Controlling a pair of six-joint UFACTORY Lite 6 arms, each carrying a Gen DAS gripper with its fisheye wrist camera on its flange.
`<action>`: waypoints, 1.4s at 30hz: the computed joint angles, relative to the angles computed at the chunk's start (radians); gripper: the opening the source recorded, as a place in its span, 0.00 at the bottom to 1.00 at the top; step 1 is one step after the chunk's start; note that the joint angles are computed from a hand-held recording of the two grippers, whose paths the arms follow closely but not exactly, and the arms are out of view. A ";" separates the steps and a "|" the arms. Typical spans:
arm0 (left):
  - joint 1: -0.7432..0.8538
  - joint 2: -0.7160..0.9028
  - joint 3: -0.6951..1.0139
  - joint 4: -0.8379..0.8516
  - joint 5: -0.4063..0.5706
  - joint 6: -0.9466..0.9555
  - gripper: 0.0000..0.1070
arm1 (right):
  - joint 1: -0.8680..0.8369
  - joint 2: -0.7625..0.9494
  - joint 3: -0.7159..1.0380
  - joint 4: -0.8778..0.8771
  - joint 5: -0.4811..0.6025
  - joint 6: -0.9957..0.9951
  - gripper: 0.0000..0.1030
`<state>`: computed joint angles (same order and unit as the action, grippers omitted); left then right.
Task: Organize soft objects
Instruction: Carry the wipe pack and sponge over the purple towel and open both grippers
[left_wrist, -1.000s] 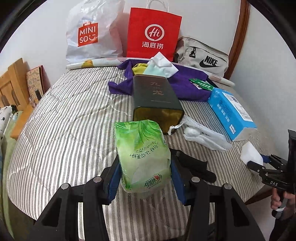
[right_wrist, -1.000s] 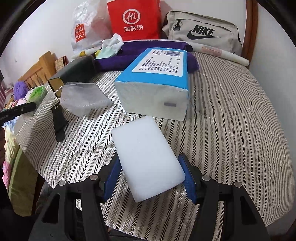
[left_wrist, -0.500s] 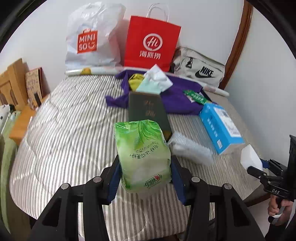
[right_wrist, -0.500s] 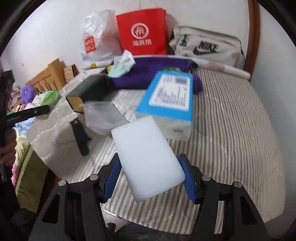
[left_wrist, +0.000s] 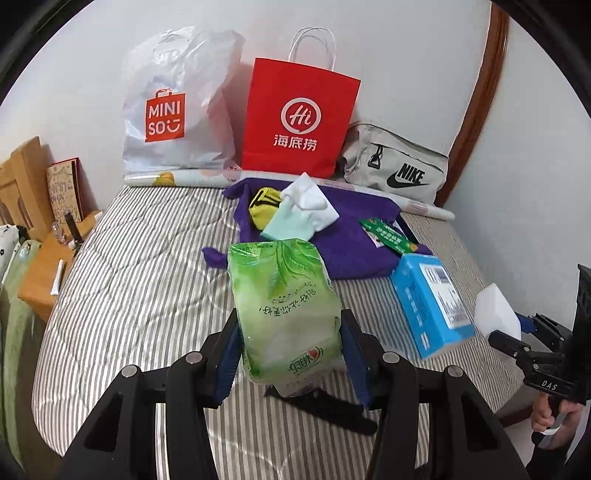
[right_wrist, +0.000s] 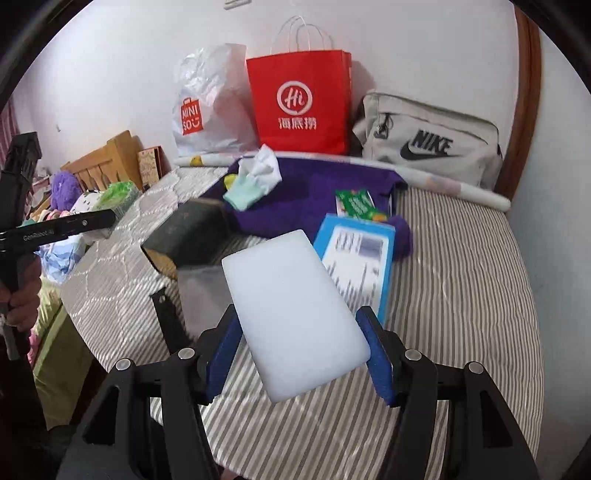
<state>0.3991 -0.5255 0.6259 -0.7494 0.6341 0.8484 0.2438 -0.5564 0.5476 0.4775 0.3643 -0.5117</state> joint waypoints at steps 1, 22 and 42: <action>-0.022 0.038 0.023 0.022 -0.025 -0.028 0.45 | -0.009 0.026 0.020 0.020 -0.004 -0.028 0.61; -0.214 0.767 0.646 0.160 -0.123 -0.295 0.46 | -0.077 0.859 0.838 0.025 0.054 -0.067 0.62; -0.257 1.295 1.225 0.260 0.042 -0.437 0.46 | -0.037 1.570 1.736 -0.243 0.370 0.206 0.62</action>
<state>0.1423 0.7697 1.8508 -0.4892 0.6758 0.4111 0.2070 1.0138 2.2834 0.2349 0.7339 -0.3061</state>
